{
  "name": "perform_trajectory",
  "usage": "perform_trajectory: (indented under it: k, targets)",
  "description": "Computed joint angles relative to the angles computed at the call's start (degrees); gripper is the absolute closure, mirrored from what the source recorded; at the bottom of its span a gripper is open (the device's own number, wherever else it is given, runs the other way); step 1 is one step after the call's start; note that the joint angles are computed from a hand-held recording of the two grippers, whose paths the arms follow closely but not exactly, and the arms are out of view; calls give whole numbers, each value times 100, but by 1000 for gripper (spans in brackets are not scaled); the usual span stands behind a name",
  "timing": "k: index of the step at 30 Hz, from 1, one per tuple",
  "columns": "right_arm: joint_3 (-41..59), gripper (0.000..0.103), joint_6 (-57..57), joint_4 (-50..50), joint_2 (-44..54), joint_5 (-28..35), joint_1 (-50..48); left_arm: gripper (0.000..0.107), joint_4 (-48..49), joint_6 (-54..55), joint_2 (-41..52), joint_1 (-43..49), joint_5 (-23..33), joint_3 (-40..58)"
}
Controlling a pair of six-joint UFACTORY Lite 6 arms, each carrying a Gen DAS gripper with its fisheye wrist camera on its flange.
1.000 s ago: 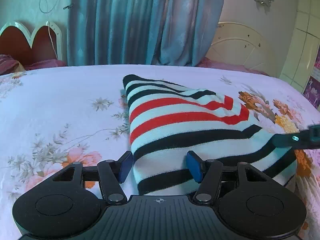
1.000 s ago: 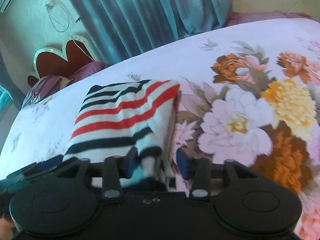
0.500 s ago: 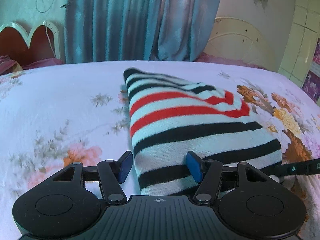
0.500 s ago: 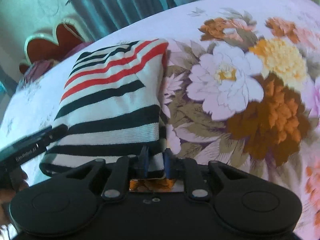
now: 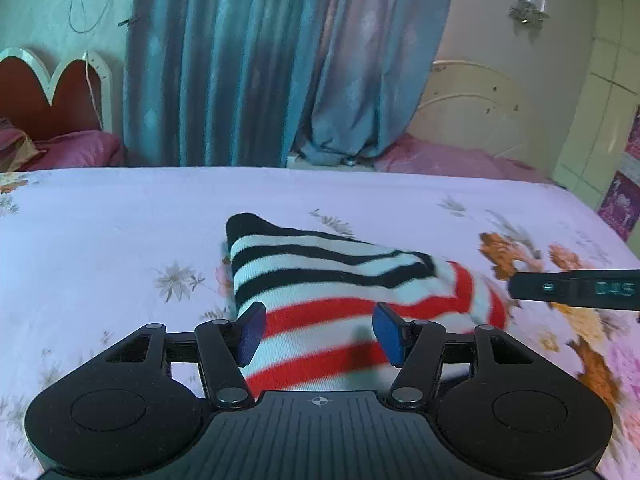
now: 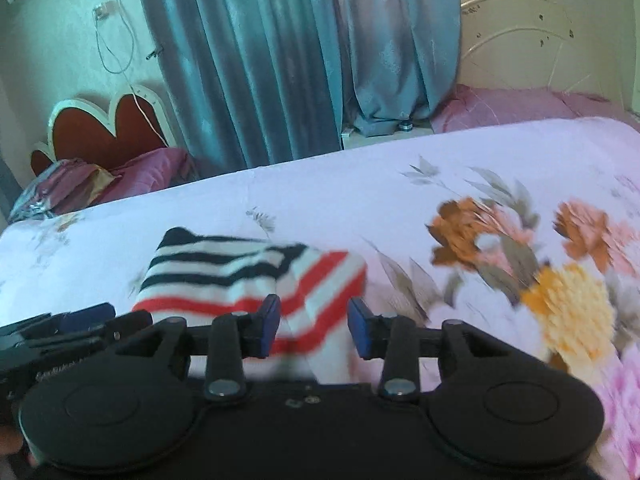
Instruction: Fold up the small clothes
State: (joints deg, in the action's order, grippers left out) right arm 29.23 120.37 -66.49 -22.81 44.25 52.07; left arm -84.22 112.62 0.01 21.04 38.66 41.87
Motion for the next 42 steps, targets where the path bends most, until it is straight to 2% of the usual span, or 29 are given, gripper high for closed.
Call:
perform_trajectory:
  k: [5, 9, 12, 16, 20, 23, 25, 33, 38, 42]
  targets:
    - [702, 68, 526, -861, 1502, -1029, -1194, 48, -1003, 896, 631, -442, -598, 136]
    - [817, 70, 854, -1408, 2492, -1335, -1594, 48, -1478, 1576, 810, -361, -409, -10]
    - [631, 70, 1155, -1648, 2413, -1227, -1498, 48, -1150, 1063, 756, -411, -457, 171]
    - [718, 67, 1186, -1710, 2108, -1151, -1528, 48, -1411, 958, 1083, -645, -594, 664]
    - [1233, 68, 975, -1791, 2680, -1357, -1812, 48, -1858, 956, 1713, -998, -1145, 1208]
    - [1339, 67, 1014, -1989, 3138, -1410, -1959, 48, -1356, 308, 2172, -993, -1162, 1552]
    - [1251, 67, 1306, -2332, 3198, -1368, -1984, 48, -1311, 203, 2267, -984, -1139, 1605]
    - [1352, 64, 777, -1900, 3130, -1397, -1978, 48, -1515, 565, 2048, -1044, -1297, 1423]
    - [815, 64, 721, -1679, 2197, -1071, -1489, 48, -1302, 623, 1333, -773, -1042, 849]
    - [374, 64, 562, -1222, 1419, -482, -651, 48, -839, 546, 605, -394, -712, 203]
